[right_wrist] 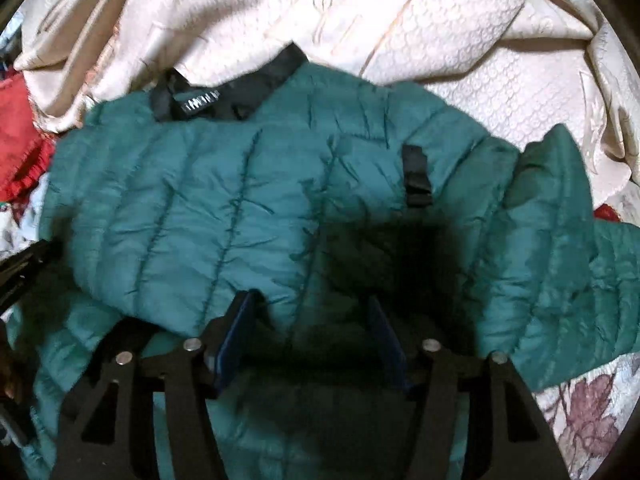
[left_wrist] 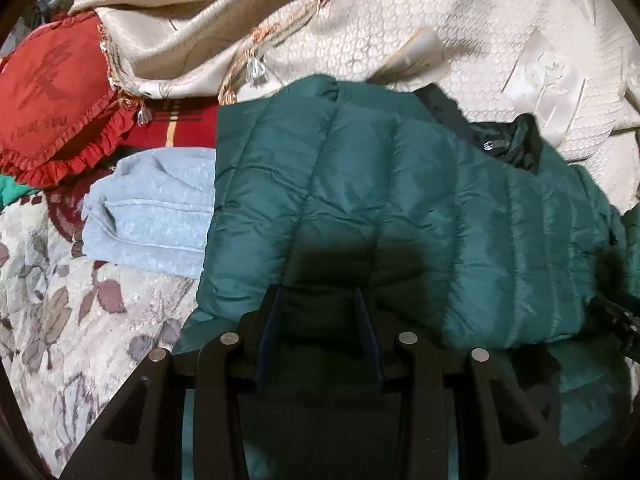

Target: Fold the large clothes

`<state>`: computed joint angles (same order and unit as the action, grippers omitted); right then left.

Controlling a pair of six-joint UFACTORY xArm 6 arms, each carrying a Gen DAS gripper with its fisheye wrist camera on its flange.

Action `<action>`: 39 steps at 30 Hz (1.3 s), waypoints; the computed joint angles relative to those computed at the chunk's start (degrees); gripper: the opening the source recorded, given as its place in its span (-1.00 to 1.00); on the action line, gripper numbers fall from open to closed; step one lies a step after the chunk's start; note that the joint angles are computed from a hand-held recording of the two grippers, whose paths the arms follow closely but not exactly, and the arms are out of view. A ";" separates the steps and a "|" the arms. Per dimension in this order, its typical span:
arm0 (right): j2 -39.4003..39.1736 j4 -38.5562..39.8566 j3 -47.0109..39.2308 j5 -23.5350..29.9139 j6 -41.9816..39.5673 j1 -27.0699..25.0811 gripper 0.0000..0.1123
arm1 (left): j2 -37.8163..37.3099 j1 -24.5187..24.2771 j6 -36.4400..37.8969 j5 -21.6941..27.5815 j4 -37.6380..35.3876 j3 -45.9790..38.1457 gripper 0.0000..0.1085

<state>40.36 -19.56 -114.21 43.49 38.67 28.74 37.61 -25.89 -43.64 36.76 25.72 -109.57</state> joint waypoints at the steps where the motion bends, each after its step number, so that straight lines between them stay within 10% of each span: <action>1: -1.41 -0.46 1.76 -0.85 0.65 0.03 0.28 | -0.78 -0.14 -0.22 -0.77 -0.11 0.91 -0.65; 39: -30.18 -14.64 36.52 -9.99 18.51 -2.73 0.54 | -0.34 -12.27 -1.70 0.93 2.50 -6.33 -0.65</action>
<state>10.18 -34.20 -77.69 33.50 57.18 26.02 37.27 -38.17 -45.33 37.70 28.22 -115.90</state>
